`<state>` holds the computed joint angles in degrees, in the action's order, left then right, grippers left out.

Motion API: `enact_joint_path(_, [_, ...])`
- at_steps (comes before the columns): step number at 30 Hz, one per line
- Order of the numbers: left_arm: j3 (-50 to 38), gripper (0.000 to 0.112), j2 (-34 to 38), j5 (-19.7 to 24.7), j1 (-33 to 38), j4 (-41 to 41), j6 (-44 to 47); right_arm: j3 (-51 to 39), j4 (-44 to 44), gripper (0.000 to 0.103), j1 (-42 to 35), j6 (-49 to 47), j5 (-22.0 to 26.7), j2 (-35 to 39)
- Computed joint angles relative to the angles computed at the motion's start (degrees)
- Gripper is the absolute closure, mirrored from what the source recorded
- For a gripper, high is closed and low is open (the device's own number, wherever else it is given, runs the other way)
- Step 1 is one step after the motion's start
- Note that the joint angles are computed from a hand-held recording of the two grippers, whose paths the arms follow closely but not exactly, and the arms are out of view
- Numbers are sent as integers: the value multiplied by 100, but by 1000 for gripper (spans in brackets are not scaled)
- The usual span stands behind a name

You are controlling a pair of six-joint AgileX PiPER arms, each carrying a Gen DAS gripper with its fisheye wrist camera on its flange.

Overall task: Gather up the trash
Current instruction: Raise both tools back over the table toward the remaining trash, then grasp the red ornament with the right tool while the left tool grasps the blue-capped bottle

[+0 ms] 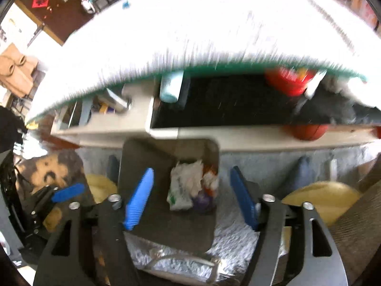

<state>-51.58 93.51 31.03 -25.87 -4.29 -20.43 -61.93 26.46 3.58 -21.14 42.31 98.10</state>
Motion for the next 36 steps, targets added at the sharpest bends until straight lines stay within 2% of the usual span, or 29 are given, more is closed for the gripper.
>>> enact_joint_path(7, [-877, 17, -219, 588, 396, -16, 271, -994, 42, 21, -365, 14, 446, -147])
enact_joint_path(16, [-2450, 17, 320, 1320, 873, 352, 374, -2705, -332, 21, -552, 535, 925, 769])
enact_joint_path(22, [-3943, 17, 1137, 1858, 1072, 559, 497, -3908, -657, 21, -471, 803, 1189, 1462])
enact_joint_path(31, [-6480, 17, 2823, 2811, 1292, 609, 814, -5885, -926, 22, -267, 1066, 1722, 2811])
enact_joint_path(36, [-8199, 17, 3947, 3568, 1423, 484, 969, -7100, -782, 35, -312, 1215, 2183, 3684])
